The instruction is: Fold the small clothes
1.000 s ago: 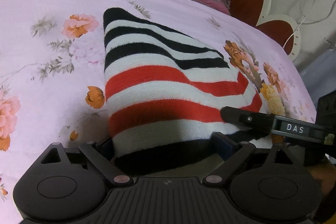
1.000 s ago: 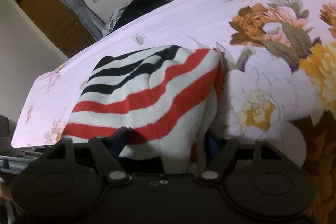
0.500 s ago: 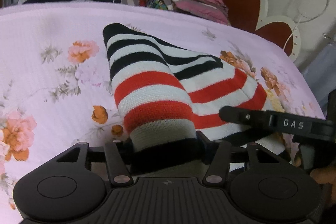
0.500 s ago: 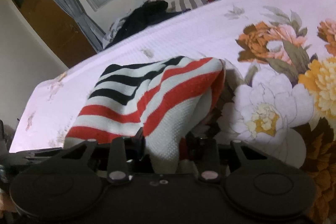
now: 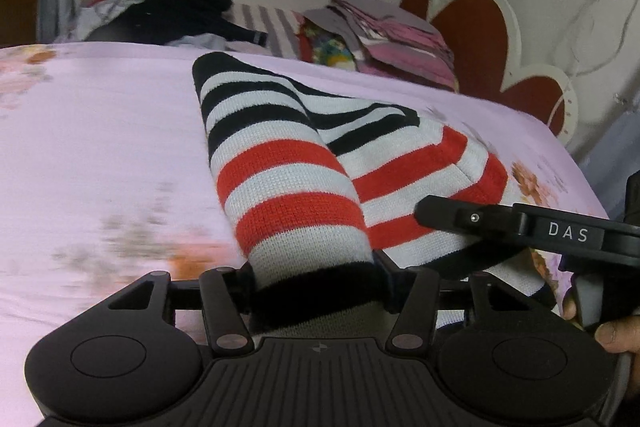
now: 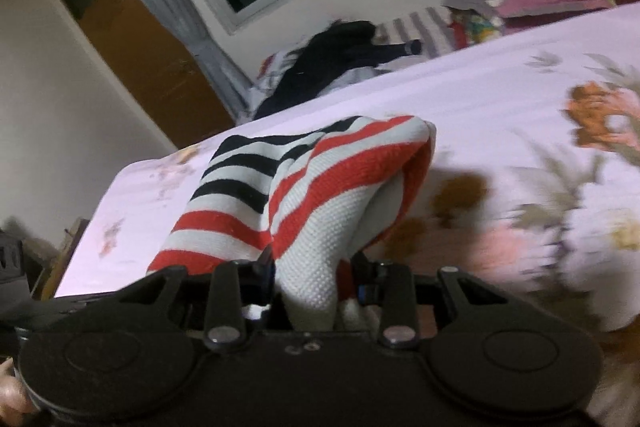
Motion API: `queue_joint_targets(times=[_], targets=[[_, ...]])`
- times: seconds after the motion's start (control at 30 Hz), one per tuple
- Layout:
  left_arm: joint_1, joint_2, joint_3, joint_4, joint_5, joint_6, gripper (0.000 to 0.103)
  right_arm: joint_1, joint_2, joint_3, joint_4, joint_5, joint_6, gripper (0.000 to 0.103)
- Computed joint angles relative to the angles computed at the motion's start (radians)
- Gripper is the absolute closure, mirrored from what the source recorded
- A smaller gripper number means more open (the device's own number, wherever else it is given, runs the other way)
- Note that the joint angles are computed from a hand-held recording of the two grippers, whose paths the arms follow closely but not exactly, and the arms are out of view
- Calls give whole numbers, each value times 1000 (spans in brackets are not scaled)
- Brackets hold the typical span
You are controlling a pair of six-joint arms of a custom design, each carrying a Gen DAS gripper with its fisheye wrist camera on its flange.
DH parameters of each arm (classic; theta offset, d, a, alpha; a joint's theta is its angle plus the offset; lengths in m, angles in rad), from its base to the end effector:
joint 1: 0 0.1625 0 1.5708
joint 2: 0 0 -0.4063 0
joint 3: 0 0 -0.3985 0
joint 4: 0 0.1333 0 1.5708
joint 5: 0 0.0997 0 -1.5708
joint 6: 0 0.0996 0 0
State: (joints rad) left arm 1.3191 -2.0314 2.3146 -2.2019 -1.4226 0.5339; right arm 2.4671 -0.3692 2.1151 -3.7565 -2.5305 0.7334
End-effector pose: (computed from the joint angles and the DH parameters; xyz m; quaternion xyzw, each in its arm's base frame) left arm 0.0613 -0.3558 0.3565 0.3641 0.9123 -0.1606 0.0965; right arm 0.3635 -0.2244 -0.0925 -0.0299 -0.8710 0.4606 0.1683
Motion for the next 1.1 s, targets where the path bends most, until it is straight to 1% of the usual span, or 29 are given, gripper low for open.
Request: queue_joint_targets(times=[0.07, 0.17, 0.23, 0.3, 0.47, 0.57, 0.67, 0.73, 0.8, 0.83, 0.93, 1.0, 1.03, 1.07, 1.1], targets=[[84, 48, -82, 11, -31, 84, 49, 2, 44, -89, 36, 3, -13, 69], [210, 144, -222, 36, -91, 200, 49, 5, 141, -269, 107, -7, -12, 69], [282, 220, -331, 66, -120, 255, 49, 4, 204, -385, 157, -15, -5, 69], [332, 286, -421, 87, -134, 302, 49, -5, 264, -500, 208, -10, -8, 69], [426, 444, -644, 124, -163, 350, 49, -49, 409, -779, 305, 41, -54, 69], [464, 535, -759, 139, -172, 372, 49, -75, 475, -900, 344, 67, -90, 69], [498, 609, -843, 144, -202, 401, 49, -101, 535, -1006, 384, 80, -113, 69], [515, 649, -875, 128, -200, 415, 48, -119, 561, -1054, 433, 92, -105, 69], [533, 691, -906, 124, -181, 426, 47, -135, 572, -1072, 489, 97, -67, 68], [549, 704, -920, 133, -202, 437, 44, -142, 571, -1071, 507, 95, -48, 66], [574, 713, -932, 136, -236, 491, 41, -148, 564, -1044, 500, 105, -21, 63], [576, 708, -929, 128, -239, 499, 41, -149, 551, -1026, 501, 105, 7, 60], [575, 703, -925, 125, -238, 502, 41, -146, 546, -1017, 494, 107, 24, 57], [574, 691, -915, 120, -239, 502, 41, -144, 539, -1006, 478, 107, 39, 56], [574, 681, -909, 119, -241, 499, 41, -143, 537, -1006, 478, 96, 53, 54]])
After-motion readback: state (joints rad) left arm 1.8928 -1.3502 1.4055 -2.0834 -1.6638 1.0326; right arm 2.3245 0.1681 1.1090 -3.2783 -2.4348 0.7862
